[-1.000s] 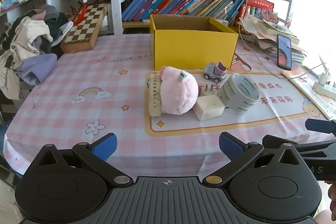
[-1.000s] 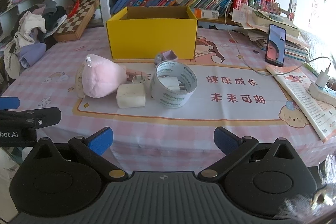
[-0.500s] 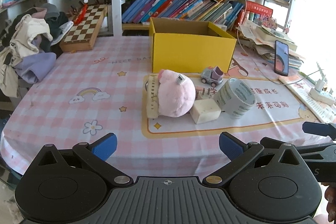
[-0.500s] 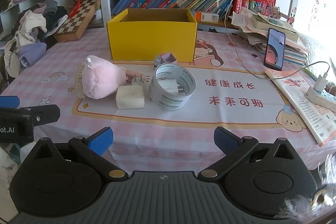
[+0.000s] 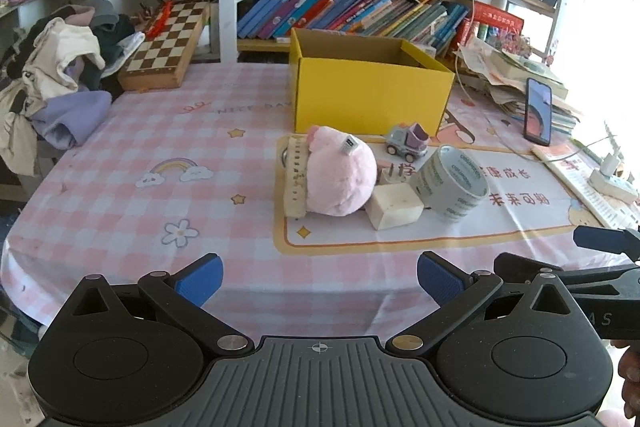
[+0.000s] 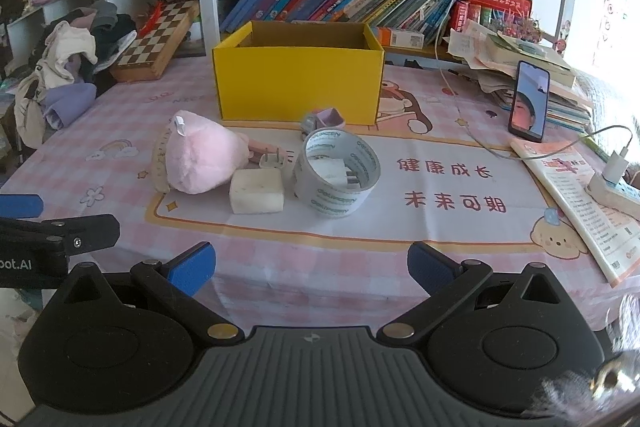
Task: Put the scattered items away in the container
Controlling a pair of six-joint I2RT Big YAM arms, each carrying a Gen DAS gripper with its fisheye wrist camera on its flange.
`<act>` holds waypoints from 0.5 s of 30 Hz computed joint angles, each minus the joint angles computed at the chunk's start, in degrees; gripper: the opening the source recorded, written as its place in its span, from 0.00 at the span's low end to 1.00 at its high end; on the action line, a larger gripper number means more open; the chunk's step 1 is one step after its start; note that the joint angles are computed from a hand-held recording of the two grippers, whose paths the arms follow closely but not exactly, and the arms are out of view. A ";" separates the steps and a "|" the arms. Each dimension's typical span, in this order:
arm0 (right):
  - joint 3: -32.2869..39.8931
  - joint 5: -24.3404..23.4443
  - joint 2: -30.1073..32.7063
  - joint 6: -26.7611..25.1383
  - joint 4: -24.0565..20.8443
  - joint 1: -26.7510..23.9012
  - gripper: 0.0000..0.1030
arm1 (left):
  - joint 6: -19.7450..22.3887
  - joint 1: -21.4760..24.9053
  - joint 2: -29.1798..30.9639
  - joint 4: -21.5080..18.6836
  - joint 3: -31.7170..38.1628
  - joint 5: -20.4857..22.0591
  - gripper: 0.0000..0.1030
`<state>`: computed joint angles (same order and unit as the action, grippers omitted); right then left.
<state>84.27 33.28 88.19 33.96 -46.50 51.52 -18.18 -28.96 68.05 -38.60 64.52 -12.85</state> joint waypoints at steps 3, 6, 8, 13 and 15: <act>0.23 -0.94 0.11 0.32 -0.17 -0.07 1.00 | 0.31 0.29 -0.40 0.99 -0.51 0.87 1.00; 0.50 -1.18 0.33 0.72 -0.54 -0.01 1.00 | 0.54 0.82 -0.72 1.92 -1.02 2.94 1.00; 0.60 -0.81 0.45 0.55 -0.50 0.17 1.00 | 0.20 1.26 -0.96 2.56 -1.40 4.03 1.00; 0.62 -0.80 0.57 -0.23 0.51 0.29 1.00 | -0.01 1.57 -0.70 2.58 -1.41 4.75 1.00; 0.65 -0.59 0.64 -0.57 0.69 0.32 1.00 | 0.78 1.10 -0.25 1.77 -0.75 3.10 1.00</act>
